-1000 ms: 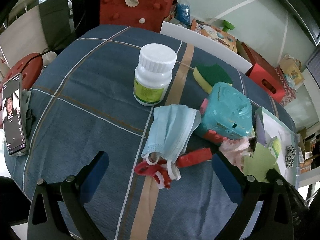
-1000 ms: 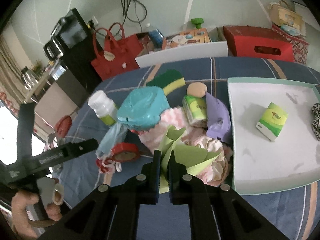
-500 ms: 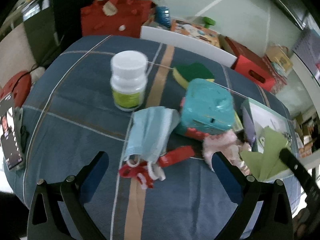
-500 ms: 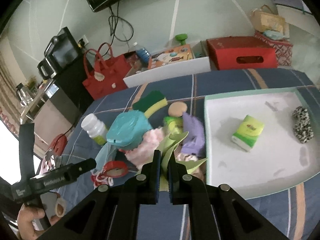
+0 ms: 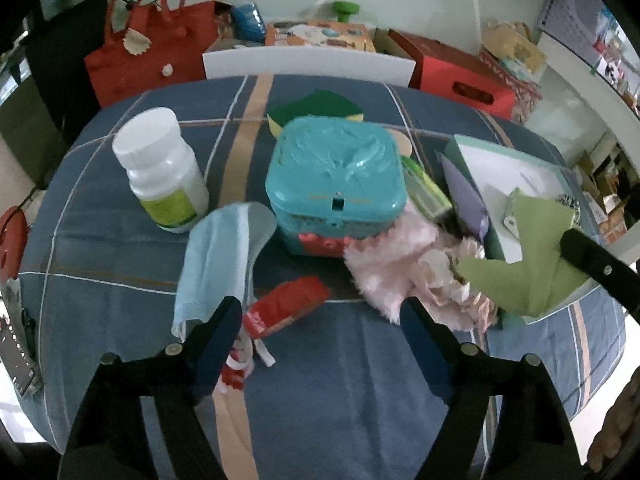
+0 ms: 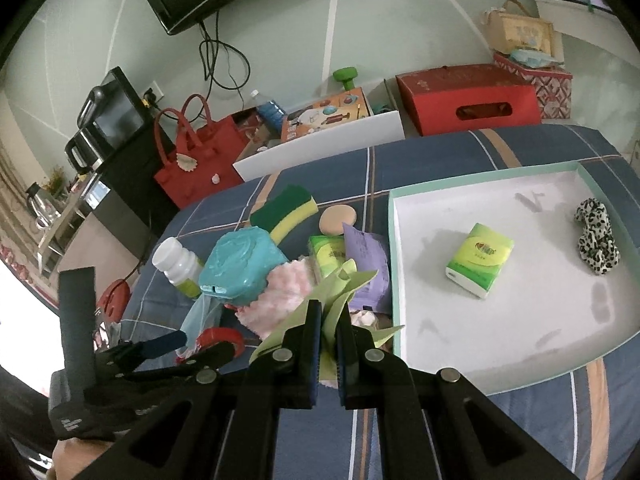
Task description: Organize soft objects
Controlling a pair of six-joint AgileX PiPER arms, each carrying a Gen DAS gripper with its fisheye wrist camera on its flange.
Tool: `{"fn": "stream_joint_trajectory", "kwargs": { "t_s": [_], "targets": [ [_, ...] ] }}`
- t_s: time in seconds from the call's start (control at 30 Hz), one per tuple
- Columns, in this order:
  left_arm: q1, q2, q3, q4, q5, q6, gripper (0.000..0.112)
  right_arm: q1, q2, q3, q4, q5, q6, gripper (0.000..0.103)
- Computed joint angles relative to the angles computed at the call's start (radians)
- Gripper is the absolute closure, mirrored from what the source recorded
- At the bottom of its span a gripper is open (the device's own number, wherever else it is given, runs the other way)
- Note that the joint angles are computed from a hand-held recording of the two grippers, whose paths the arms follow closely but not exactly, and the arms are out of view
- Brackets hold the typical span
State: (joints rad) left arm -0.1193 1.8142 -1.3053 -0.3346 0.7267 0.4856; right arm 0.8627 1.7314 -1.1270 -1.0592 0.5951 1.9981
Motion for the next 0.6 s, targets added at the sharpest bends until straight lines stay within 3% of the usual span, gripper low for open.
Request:
{"fn": "stream_joint_trajectory", "kwargs": {
  "t_s": [0.13, 0.17, 0.2, 0.33, 0.5, 0.6],
  "targets": [
    [-0.005, 0.026, -0.007, 0.049, -0.026, -0.025, 0.032, -0.002, 0.002, 0.001, 0.007, -0.006, -0.007, 0.096],
    [-0.003, 0.036, -0.014, 0.059, -0.025, -0.037, 0.038, -0.003, 0.003, -0.001, 0.012, -0.007, -0.012, 0.096],
    [0.001, 0.048, -0.023, 0.064, -0.018, -0.046, 0.051, -0.007, 0.006, -0.007, 0.021, -0.009, -0.024, 0.096],
    [0.013, 0.086, -0.044, 0.085, 0.005, -0.065, 0.062, -0.01, 0.015, -0.012, 0.039, -0.013, -0.037, 0.096],
    [0.038, 0.101, -0.056, 0.044, 0.028, -0.037, 0.084, -0.01, 0.019, -0.017, 0.044, -0.014, -0.04, 0.096],
    [0.056, 0.1, -0.056, 0.017, 0.035, -0.011, 0.09, -0.013, 0.021, -0.016, 0.047, -0.019, -0.041, 0.096]
  ]
}}
